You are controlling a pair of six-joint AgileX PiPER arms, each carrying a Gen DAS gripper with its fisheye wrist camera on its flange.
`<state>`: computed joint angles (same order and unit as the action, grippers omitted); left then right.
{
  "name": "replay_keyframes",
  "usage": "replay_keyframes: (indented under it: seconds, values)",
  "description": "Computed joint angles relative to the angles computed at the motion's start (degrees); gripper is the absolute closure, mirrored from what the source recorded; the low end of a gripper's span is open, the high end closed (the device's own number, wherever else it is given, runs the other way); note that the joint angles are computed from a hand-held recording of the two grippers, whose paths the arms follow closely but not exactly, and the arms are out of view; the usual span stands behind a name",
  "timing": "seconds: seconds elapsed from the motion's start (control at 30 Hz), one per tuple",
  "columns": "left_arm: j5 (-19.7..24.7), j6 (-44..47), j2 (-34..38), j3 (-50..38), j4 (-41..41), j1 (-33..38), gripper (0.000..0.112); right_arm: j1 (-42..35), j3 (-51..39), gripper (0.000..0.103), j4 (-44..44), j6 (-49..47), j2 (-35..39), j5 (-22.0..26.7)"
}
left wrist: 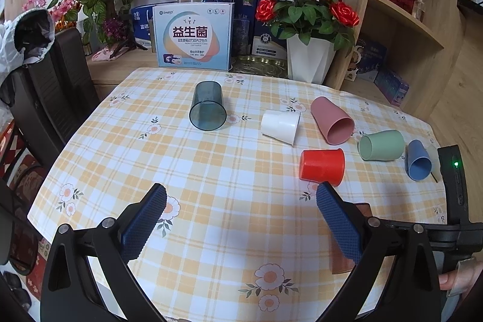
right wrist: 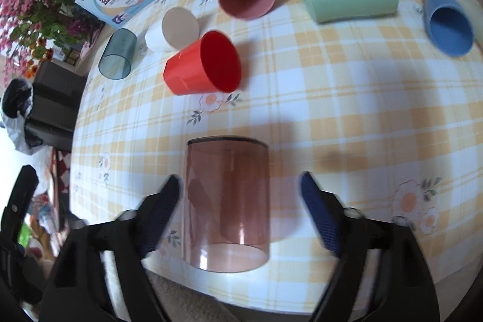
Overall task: Flip cup upside down
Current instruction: 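Release the brown cup from the right tool onto the table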
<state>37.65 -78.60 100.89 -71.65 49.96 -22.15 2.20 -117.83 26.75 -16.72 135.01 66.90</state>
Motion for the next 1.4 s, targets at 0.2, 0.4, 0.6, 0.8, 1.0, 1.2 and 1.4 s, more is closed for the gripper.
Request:
replay_keyframes:
  seconds: [0.2, 0.4, 0.6, 0.8, 1.0, 1.2, 1.4]
  values:
    - [1.7, 0.3, -0.5, -1.2, -0.1, -1.5, 0.015, -1.8, 3.8, 0.015, 0.3, -5.2, -3.5, -3.5]
    - [2.1, 0.5, -1.4, -2.4, -0.2, -3.1, 0.015, -3.5, 9.2, 0.015, 0.0, -11.8, -10.0, -8.6]
    - [1.7, 2.5, -1.4, -4.8, -0.5, -5.3, 0.015, -8.8, 12.9, 0.015, 6.1, -22.7, -16.1, -12.3]
    - [0.3, 6.6, 0.1, -8.3, -3.0, -7.3, 0.015, -12.3, 14.9, 0.016, 8.9, -28.9, -18.9, -14.1]
    - [0.7, 15.0, 5.2, -14.3, -11.2, -7.7, 0.015, -13.6, 18.6, 0.016, 10.4, -33.7, -20.4, -18.4]
    - [0.2, 27.9, 10.6, -18.1, -29.0, -4.0, 0.015, -14.0, 20.2, 0.016, 12.5, -34.6, -19.7, -19.6]
    - [3.4, 35.6, 16.2, -23.9, -39.4, -0.9, 0.016, -14.3, 24.6, 0.016, 12.4, -32.2, -18.6, -24.6]
